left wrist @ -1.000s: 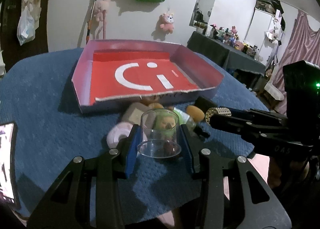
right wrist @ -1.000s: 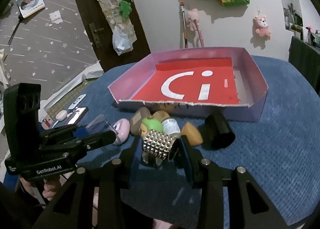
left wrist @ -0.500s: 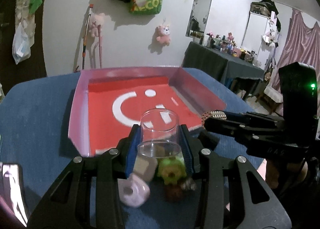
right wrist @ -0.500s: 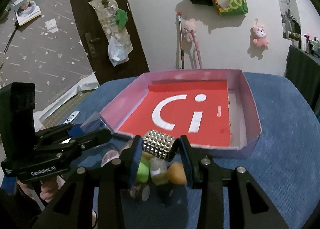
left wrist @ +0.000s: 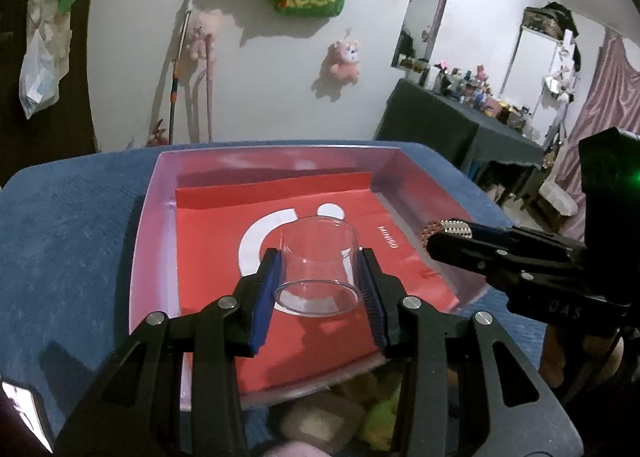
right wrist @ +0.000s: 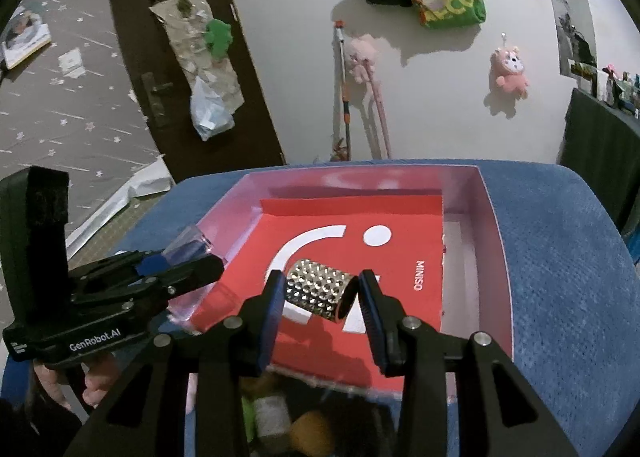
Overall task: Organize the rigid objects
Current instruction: 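Carry the cup and metal cylinder over the red box with both tools, then lower the cup into the box and open the left tool while the right tool releases the cylinder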
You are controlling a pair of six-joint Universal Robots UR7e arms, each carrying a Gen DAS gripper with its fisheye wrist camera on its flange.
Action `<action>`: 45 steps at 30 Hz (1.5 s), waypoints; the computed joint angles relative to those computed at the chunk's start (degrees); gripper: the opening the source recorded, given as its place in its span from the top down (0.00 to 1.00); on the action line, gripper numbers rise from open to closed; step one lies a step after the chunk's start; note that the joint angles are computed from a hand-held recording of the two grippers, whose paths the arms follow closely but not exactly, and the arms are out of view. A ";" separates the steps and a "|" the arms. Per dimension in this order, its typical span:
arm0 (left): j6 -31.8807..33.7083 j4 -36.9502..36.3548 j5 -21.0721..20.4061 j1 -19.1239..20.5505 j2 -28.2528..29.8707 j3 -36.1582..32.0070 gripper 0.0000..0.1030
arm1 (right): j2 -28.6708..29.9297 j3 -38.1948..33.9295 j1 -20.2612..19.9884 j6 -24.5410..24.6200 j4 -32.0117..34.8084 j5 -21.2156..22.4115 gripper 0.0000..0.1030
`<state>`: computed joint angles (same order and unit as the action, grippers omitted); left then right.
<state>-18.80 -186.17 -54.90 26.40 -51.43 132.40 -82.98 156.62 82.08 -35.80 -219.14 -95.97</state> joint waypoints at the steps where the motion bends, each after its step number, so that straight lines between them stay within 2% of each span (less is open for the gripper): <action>1: 0.09 0.78 -0.58 0.92 0.42 -0.84 0.64 | 0.44 -0.82 0.03 0.33 0.44 -0.66 0.61; 4: -0.19 2.53 -2.85 3.36 1.45 -2.96 0.64 | 2.66 -3.33 0.38 1.11 0.97 -3.02 0.61; 13: -0.94 8.60 -2.09 7.30 5.44 -7.56 0.64 | 7.33 -9.75 0.87 3.23 5.91 -9.84 0.61; 18: -2.15 12.92 -3.30 9.43 6.17 -9.95 0.64 | 8.33 -11.32 0.27 3.65 8.53 -11.84 0.61; 21: -3.50 17.17 -2.56 9.97 6.21 -11.34 0.64 | 8.29 -12.06 0.05 4.52 10.88 -12.52 0.61; 25: -3.93 18.72 -3.75 10.41 6.22 -11.95 0.64 | 7.88 -12.93 0.09 5.88 13.93 -14.07 0.61; 28: -4.04 19.12 -4.12 10.51 6.44 -12.31 0.64 | 7.11 -13.56 -0.52 7.28 17.40 -14.13 0.61; 45: -3.71 18.50 -3.84 10.62 6.33 -11.98 0.63 | 6.71 -13.35 -0.76 7.40 17.75 -13.81 0.60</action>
